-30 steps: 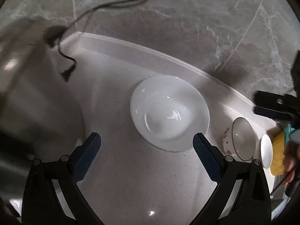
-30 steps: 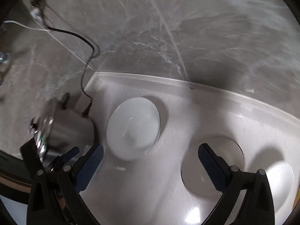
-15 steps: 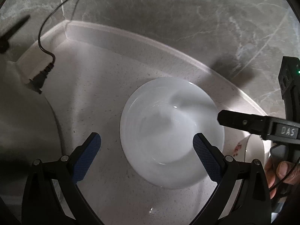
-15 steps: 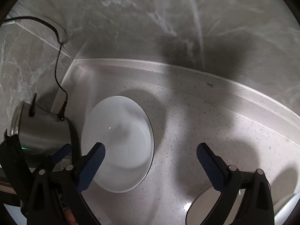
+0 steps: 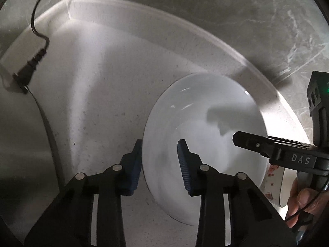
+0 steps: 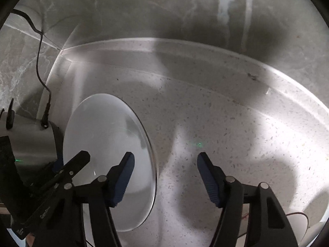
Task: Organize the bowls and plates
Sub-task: 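Move both tools to a plain white bowl and straddle its rim, then close both tools on the rim of the white bowl, then lift the white bowl with both tools, set it down, open both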
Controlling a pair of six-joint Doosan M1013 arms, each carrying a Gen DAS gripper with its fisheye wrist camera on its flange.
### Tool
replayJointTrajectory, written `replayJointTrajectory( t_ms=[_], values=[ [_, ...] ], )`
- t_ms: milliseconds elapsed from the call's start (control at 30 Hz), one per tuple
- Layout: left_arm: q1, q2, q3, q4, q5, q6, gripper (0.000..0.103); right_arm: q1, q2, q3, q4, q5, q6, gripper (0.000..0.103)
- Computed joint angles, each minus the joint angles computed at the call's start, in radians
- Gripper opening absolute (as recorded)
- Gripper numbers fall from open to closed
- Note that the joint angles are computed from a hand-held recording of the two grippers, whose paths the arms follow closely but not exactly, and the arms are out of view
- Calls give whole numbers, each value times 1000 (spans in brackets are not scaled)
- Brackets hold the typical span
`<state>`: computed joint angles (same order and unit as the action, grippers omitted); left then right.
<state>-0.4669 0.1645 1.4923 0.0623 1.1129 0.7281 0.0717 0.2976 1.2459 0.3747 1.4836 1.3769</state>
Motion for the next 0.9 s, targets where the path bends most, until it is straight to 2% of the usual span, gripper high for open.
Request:
replayJointTrajectory(
  t_ms=[33, 67, 100, 133, 200, 233, 500, 667, 900],
  values=[
    [2, 2, 1, -8, 0, 7, 19, 3, 1, 0, -3, 1, -1, 63],
    [4, 3, 4, -14, -2, 15, 17, 6, 3, -1, -9, 5, -4, 59],
    [3, 5, 4, -11, -6, 22, 17, 9, 5, -2, -14, 9, -5, 45],
    [2, 7, 3, -8, -5, 29, 13, 11, 7, -2, -18, 8, -4, 24],
    [7, 5, 10, -23, -19, 41, 8, 7, 10, -5, 6, 13, -1, 12],
    [10, 5, 12, -31, -26, 46, 7, 9, 10, -8, -1, 12, -3, 10],
    [7, 11, 10, -21, -50, 44, 7, 5, 5, 2, -3, 6, -6, 10],
    [-6, 17, -13, -15, -37, 40, 7, -7, -2, 17, 24, 13, 2, 11],
    [-44, -17, -9, 0, -37, 24, 7, -17, -58, 51, 12, 1, -44, 11]
  ],
)
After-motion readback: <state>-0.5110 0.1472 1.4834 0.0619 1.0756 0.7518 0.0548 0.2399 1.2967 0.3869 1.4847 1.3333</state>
